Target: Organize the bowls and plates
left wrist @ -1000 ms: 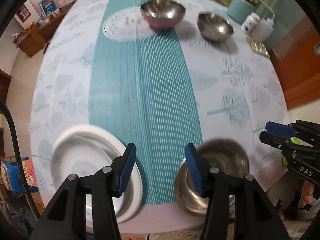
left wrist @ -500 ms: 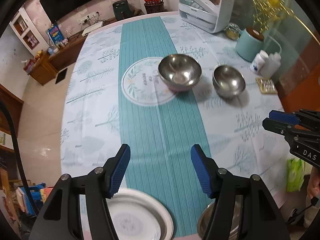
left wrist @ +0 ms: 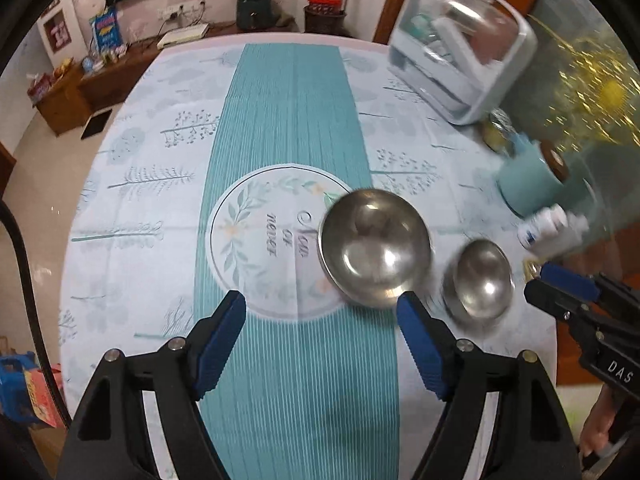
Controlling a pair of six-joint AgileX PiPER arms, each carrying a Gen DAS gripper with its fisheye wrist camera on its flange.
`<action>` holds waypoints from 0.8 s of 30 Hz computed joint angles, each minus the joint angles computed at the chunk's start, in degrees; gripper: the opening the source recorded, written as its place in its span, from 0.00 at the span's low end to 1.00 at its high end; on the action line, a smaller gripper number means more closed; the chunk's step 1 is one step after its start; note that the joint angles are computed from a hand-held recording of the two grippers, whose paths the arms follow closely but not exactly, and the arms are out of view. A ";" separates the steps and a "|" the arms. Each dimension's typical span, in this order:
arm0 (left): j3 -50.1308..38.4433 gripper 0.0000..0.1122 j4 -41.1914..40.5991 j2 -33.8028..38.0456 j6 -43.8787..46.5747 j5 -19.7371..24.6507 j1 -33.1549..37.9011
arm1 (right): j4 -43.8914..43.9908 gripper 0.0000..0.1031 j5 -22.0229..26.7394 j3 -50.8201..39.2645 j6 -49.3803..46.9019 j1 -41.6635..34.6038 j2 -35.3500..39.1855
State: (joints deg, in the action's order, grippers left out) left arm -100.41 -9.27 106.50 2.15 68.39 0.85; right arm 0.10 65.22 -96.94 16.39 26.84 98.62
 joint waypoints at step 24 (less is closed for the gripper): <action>-12.30 0.30 -8.53 23.34 1.93 -0.48 0.83 | 4.46 0.22 3.67 -21.49 -1.69 -3.57 28.53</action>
